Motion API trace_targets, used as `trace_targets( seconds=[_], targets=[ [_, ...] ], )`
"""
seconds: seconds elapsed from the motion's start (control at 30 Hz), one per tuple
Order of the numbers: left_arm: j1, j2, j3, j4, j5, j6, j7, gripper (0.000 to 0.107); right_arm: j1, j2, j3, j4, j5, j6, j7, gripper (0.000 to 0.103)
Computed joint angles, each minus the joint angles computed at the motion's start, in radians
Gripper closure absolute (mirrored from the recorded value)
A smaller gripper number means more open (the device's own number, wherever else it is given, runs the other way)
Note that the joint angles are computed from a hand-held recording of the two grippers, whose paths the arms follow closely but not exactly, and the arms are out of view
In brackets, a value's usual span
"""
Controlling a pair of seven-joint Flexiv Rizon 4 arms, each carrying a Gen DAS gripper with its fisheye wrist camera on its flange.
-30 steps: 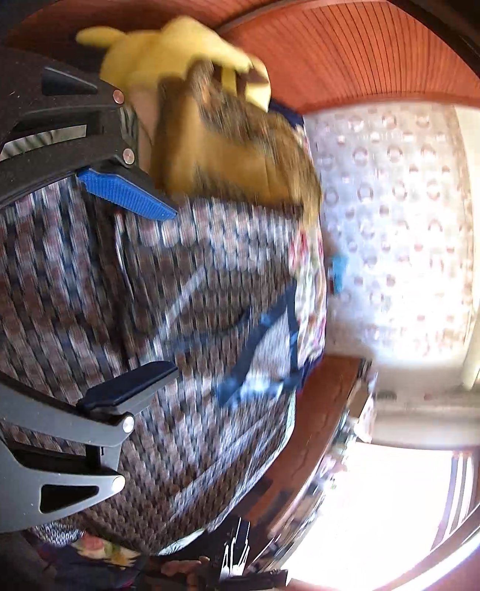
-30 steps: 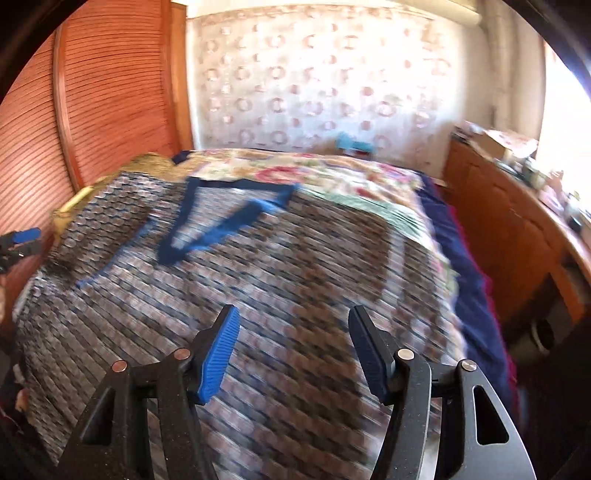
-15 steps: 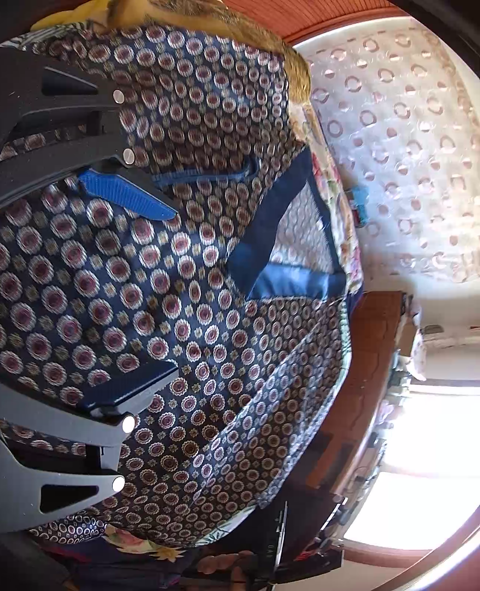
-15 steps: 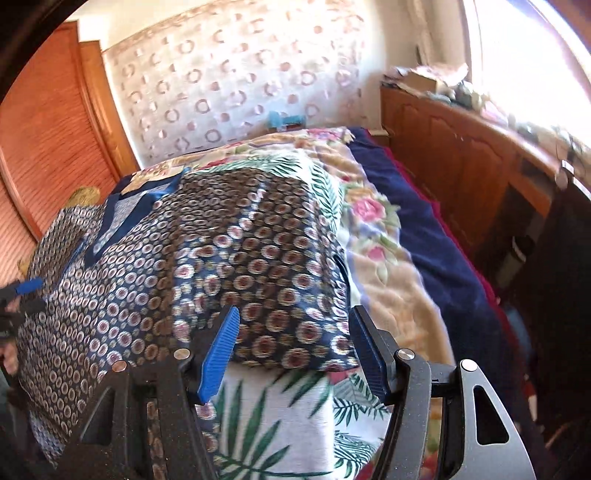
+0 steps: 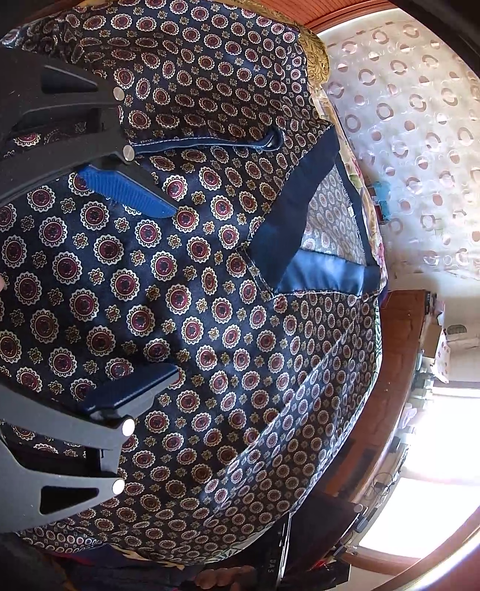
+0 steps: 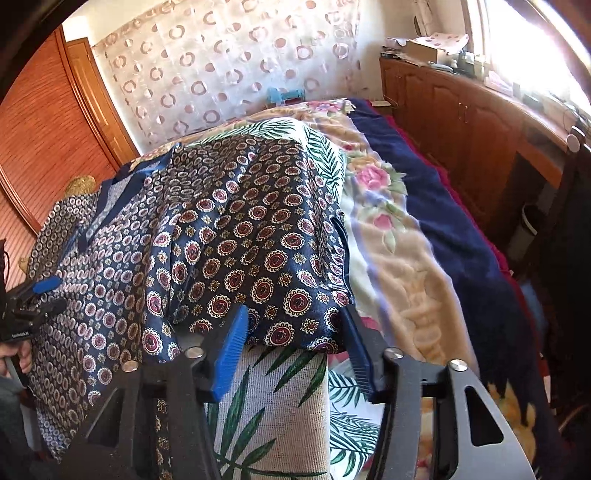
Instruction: Fold small clothes
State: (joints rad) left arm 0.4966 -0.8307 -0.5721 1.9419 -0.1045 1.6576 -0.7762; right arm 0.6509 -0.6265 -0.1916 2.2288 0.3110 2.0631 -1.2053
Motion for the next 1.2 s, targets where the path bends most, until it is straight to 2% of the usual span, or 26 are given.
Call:
trace_targets(
  seconds=[0.13, 0.3, 0.7, 0.87, 1.07, 1.2],
  targets=[
    [-0.008, -0.007, 0.002, -0.009, 0.001, -0.006, 0.008, 0.022, 0.010, -0.012, -0.014, -0.017, 0.004, -0.006, 0.000, 0.069],
    [-0.006, -0.009, -0.002, -0.011, -0.004, -0.010, 0.014, 0.022, 0.077, -0.039, -0.084, -0.036, 0.037, -0.014, -0.014, 0.093],
    [-0.008, -0.008, -0.001, -0.014, -0.014, -0.016, 0.019, 0.022, 0.259, -0.042, -0.245, -0.025, 0.120, -0.029, -0.059, 0.095],
    [-0.023, -0.004, 0.007, -0.015, -0.012, -0.046, 0.055, 0.004, 0.328, -0.031, -0.310, -0.018, 0.141, -0.027, -0.079, 0.095],
    [-0.027, -0.003, 0.005, -0.013, -0.035, -0.044, 0.072, 0.004, 0.426, -0.027, -0.399, -0.037, 0.168, -0.013, -0.120, 0.096],
    [-0.035, -0.001, 0.012, -0.019, -0.047, -0.052, 0.075, 0.004, 0.465, -0.031, -0.419, -0.082, 0.172, 0.008, -0.179, 0.096]
  ],
)
